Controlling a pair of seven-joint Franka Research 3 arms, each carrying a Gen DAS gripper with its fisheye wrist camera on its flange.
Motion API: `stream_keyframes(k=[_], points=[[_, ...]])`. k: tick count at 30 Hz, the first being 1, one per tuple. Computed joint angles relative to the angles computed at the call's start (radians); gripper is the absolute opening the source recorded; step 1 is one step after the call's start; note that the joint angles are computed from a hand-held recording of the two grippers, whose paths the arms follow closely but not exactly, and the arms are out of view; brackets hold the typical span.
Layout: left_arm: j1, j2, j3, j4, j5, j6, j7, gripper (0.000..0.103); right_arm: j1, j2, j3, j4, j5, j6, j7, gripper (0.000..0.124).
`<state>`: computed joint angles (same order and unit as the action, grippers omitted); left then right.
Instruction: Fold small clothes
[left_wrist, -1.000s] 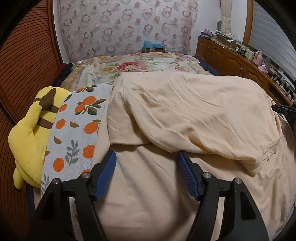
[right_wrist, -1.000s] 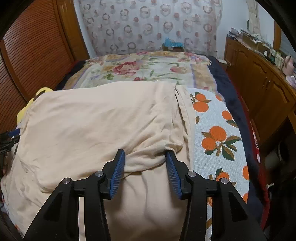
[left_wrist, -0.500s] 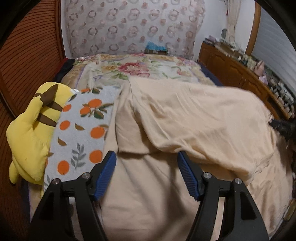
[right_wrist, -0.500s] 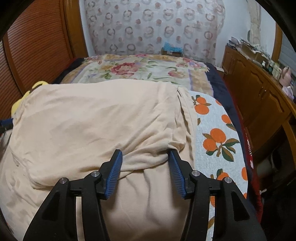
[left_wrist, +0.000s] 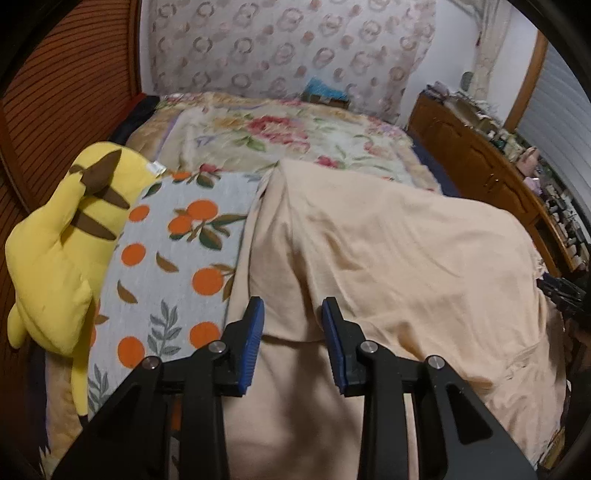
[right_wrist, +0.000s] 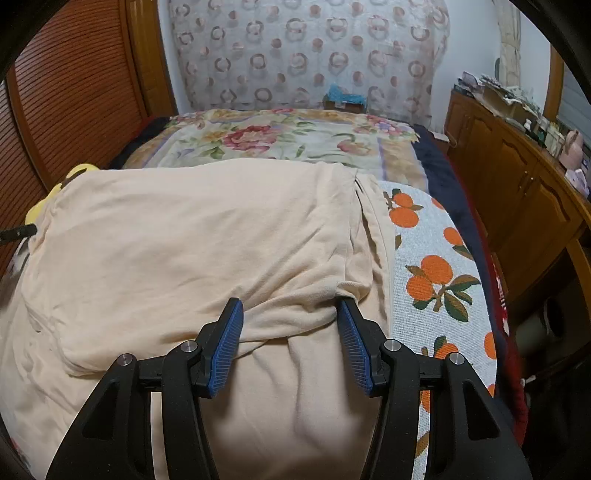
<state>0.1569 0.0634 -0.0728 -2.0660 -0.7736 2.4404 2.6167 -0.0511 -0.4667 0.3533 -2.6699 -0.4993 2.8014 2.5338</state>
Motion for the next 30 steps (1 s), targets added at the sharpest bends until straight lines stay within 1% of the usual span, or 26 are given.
stream_keyframes(k=[2, 5, 9, 11, 14, 17, 18, 19, 21, 22, 24, 25, 30], points=[[0.0, 0.006, 0.001, 0.001, 0.018, 0.005, -0.024, 0.032, -0.001, 0.004, 0.002, 0.003, -0.003, 0.001, 0.004, 0.054], [0.003, 0.006, -0.001, 0.003, 0.018, -0.005, -0.006, 0.033, 0.001, 0.004, -0.001, 0.002, -0.005, 0.001, 0.005, 0.054], [-0.002, 0.004, -0.005, -0.003, 0.029, 0.011, -0.004, 0.036, 0.003, 0.003, -0.003, 0.001, -0.005, 0.002, 0.005, 0.054], [-0.007, 0.006, -0.008, -0.002, 0.042, 0.019, -0.014, 0.042, 0.003, 0.002, -0.004, 0.0, -0.005, 0.002, 0.004, 0.054], [-0.016, 0.003, -0.014, -0.006, 0.061, 0.032, -0.027, 0.043, 0.002, 0.003, -0.003, 0.0, -0.003, 0.005, 0.005, 0.054], [-0.018, -0.001, -0.017, -0.003, 0.036, 0.0, 0.007, 0.042, 0.003, 0.001, -0.004, -0.002, -0.001, 0.006, 0.004, 0.054], [-0.019, -0.004, -0.017, -0.006, 0.029, -0.002, 0.024, 0.04, 0.001, 0.002, -0.002, -0.001, -0.001, 0.007, 0.005, 0.054], [-0.023, -0.005, -0.017, -0.007, 0.034, -0.002, 0.029, 0.029, 0.003, -0.001, -0.005, -0.003, 0.0, 0.005, 0.0, 0.054], [-0.029, -0.007, -0.018, -0.01, 0.032, 0.013, 0.034, 0.02, 0.0, 0.001, 0.0, -0.002, 0.0, 0.006, 0.003, 0.054], [-0.028, -0.008, -0.017, -0.008, 0.018, 0.01, 0.044, 0.006, 0.0, 0.001, 0.0, -0.001, -0.001, 0.004, 0.003, 0.054], [-0.028, -0.017, -0.015, -0.009, -0.02, 0.009, 0.07, 0.004, 0.002, -0.005, -0.007, -0.007, 0.002, 0.005, -0.004, 0.054], [-0.028, -0.021, -0.013, -0.009, -0.033, 0.005, 0.083, 0.004, -0.004, -0.003, 0.002, -0.003, -0.001, 0.003, 0.004, 0.054], [-0.035, -0.026, -0.004, -0.012, -0.052, 0.01, 0.101, 0.003, -0.018, 0.011, 0.022, 0.012, -0.002, 0.004, 0.069, 0.054]])
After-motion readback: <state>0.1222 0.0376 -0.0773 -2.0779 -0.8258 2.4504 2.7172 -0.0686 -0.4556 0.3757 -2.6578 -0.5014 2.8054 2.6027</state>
